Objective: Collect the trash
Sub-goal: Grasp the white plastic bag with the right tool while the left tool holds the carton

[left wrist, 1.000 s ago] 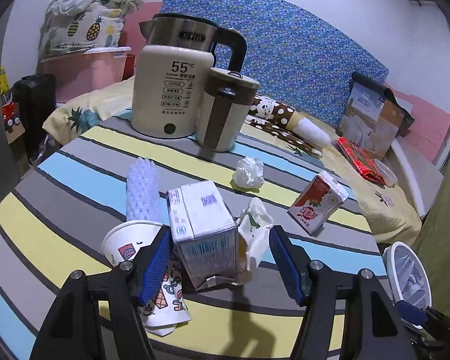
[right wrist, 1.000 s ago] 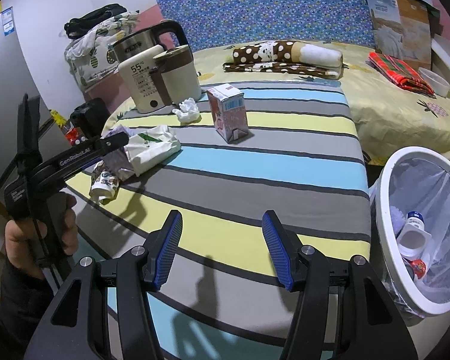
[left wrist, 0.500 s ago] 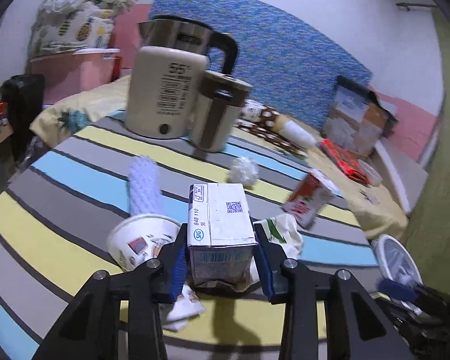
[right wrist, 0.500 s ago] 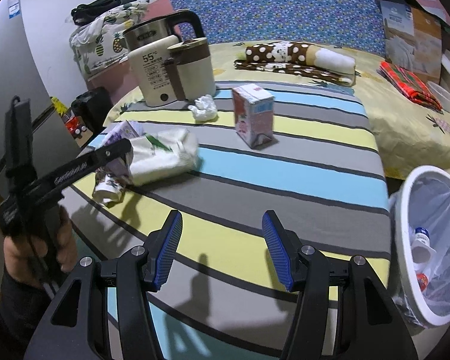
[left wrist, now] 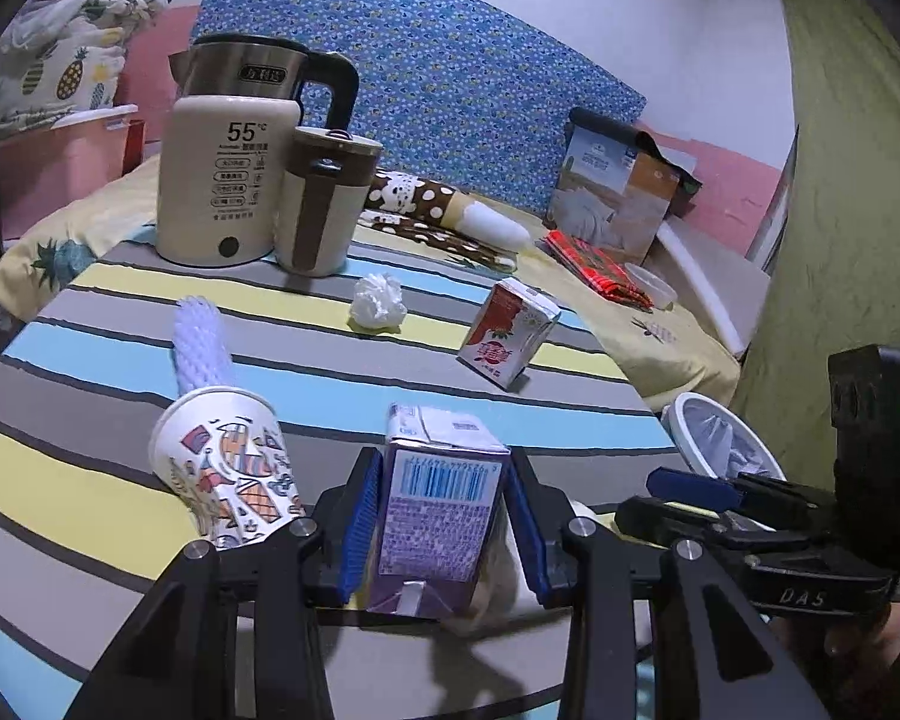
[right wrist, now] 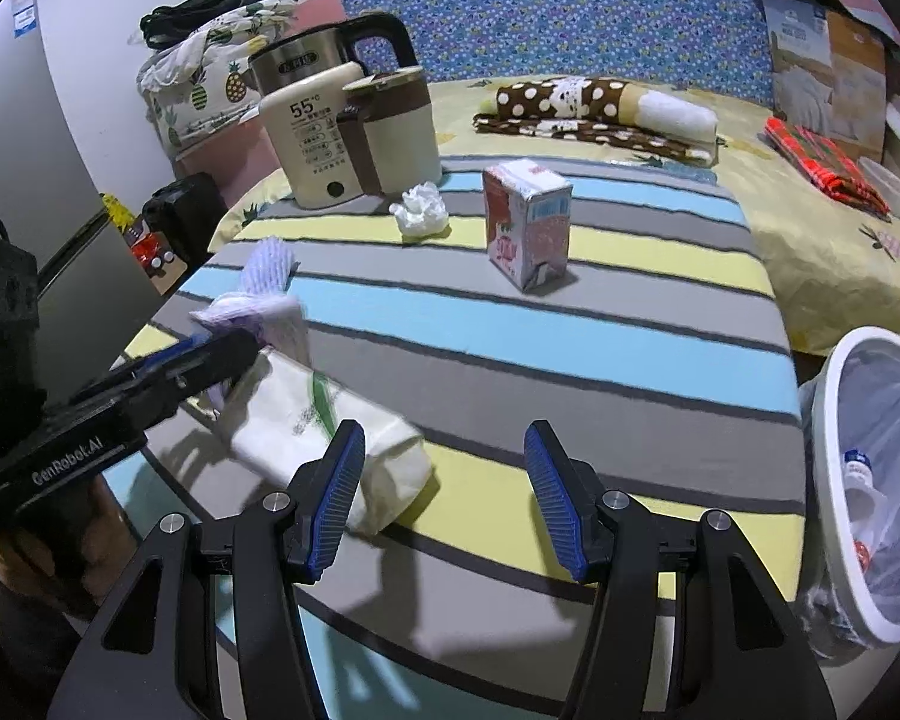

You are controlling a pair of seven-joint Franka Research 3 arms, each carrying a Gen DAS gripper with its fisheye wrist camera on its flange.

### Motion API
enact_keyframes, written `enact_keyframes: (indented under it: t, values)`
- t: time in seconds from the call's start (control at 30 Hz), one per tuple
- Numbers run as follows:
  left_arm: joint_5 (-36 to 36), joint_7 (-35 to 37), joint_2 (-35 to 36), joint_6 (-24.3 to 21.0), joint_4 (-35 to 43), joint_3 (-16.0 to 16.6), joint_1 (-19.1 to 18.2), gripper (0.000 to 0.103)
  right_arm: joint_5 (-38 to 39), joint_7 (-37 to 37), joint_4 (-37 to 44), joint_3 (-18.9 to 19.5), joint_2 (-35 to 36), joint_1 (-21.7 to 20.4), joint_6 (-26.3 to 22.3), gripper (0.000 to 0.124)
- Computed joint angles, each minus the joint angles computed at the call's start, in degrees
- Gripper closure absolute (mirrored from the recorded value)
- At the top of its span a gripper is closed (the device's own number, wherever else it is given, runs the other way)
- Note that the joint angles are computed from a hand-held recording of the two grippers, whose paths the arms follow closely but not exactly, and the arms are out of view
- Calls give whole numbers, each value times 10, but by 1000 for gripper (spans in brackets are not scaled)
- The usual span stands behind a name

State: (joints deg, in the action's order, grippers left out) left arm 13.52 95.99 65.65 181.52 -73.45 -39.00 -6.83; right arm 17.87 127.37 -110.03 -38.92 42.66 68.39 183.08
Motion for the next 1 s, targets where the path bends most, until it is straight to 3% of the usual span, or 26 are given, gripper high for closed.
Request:
enact_keyframes:
  t: [0.1, 0.23, 0.47, 0.83, 1.0]
  values:
    - [0, -3, -4, 3, -6, 3, 1, 62, -4, -20, 4, 41, -10, -37, 12, 67]
    - [-7, -31, -20, -3, -1, 50, -27, 62, -3, -60, 9, 105, -22, -90, 27, 67]
    - [-4, -60, -48, -2, -25, 91, -42, 62, 5, -145, 15, 204, -35, -173, 54, 67]
    - [30, -125, -110, 49, -108, 139, -50, 62, 19, -264, 23, 325, -44, -275, 67, 67]
    - [50, -156, -129, 63, -130, 162, -61, 62, 27, -301, 4, 334, -61, -270, 66, 67]
